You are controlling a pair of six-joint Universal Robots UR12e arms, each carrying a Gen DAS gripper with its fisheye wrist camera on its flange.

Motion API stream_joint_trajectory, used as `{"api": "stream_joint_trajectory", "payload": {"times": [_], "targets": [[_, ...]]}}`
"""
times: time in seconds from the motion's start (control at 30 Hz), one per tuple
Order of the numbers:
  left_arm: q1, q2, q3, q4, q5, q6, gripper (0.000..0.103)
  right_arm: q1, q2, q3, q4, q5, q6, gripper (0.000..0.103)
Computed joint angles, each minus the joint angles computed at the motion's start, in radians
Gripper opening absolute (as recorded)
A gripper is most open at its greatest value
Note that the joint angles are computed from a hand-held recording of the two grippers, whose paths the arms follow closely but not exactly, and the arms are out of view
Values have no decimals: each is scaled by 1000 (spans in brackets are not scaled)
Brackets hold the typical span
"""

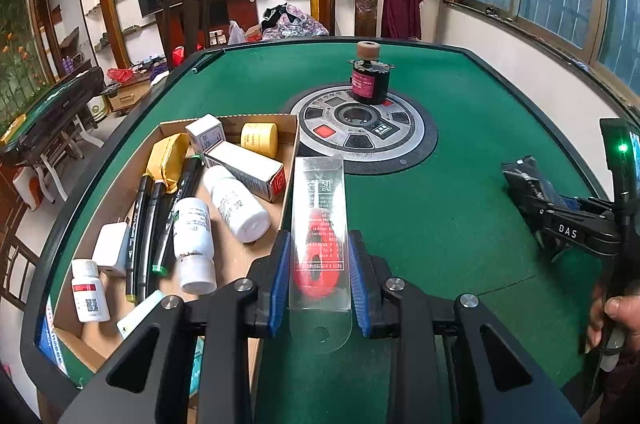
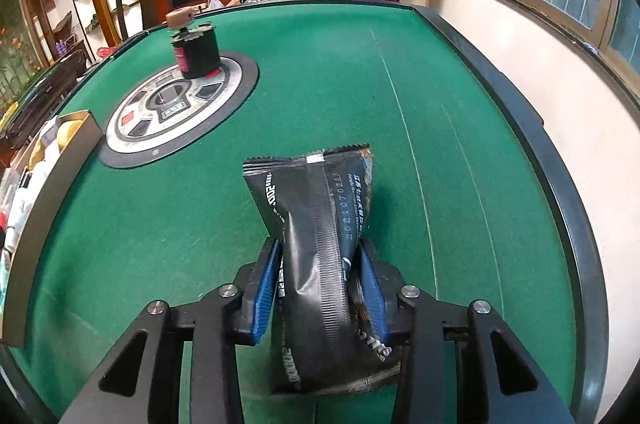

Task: Organize objects
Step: 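Carry the clear package and the black snack bag over the cardboard box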

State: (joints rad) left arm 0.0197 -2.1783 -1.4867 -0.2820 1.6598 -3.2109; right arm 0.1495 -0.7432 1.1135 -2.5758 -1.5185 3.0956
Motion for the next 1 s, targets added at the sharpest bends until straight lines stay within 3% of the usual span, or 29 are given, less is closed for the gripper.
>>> {"api": "stream_joint_trajectory", "payload": {"times": [0.13,0.23,0.3,0.4,0.53,0.6,0.67,1.0], "targets": [[5,9,-18,13,-17,-3,27,11,-14,23,-10,-26,-38,37],[9,12,-27,14,-32,-9,27,16,-12,19,3,-48,-58,42],[11,13,-32,10,-42,-11,27,11,-8,8,29,-27,-40,61],[14,13,-37,0,-59,-12,27,8,-5,4,13,-5,-26,78],[15,8,-34,-18,-79,-16,27,17,22,-42,40,-31,-53,77],[15,7,-34,-20,-85,-11,27,17,34,-61,72,-21,-50,56],[14,6,-35,-18,-88,-4,27,16,32,-62,80,-17,-44,48],[16,12,-46,-18,-108,10,27,-5,-20,8,50,128,5,46]]}}
